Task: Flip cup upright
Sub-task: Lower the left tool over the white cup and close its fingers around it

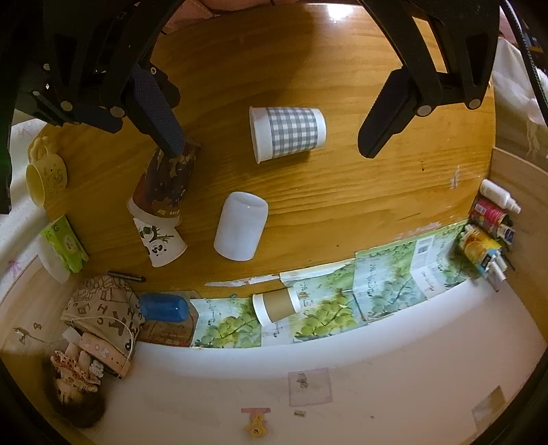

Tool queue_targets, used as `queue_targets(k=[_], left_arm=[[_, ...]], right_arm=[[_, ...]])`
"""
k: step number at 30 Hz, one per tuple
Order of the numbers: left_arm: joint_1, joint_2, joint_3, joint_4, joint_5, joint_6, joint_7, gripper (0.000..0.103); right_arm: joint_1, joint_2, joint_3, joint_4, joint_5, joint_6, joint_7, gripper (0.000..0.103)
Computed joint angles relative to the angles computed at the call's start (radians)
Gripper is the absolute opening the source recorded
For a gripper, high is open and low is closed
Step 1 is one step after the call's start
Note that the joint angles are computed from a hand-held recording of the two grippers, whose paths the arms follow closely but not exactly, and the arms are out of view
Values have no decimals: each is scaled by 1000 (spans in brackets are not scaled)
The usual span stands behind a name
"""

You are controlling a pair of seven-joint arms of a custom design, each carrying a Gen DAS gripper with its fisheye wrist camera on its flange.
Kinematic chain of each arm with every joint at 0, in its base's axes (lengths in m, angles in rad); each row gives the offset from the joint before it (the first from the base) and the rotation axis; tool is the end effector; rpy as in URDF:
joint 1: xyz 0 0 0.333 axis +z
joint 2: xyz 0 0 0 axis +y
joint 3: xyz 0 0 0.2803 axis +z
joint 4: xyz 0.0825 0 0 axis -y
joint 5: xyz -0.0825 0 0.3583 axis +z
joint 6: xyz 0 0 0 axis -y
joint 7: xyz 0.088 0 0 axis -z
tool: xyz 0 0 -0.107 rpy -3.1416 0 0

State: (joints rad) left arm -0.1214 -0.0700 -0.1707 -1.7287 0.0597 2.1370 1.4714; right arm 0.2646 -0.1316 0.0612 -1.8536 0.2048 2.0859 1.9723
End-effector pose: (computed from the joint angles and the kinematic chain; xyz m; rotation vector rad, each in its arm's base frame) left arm 0.5309 -0.1602 0.6141 -1.7404 2.1614 -0.5068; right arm 0.5004 0.1815 0.5814 -1.7903 2.0667 0.0302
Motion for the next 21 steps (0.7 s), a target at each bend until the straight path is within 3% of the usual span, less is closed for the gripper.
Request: queue_targets(k=[8,21], left_arm=[[-6,133,-1,140,1,-54,74,102],[-31,380,5,423,36,-173,187,102]], right_arm=[[-13,44,-10,25,18,-19,43,76],[-30,110,-15,40,18,66,69,76]])
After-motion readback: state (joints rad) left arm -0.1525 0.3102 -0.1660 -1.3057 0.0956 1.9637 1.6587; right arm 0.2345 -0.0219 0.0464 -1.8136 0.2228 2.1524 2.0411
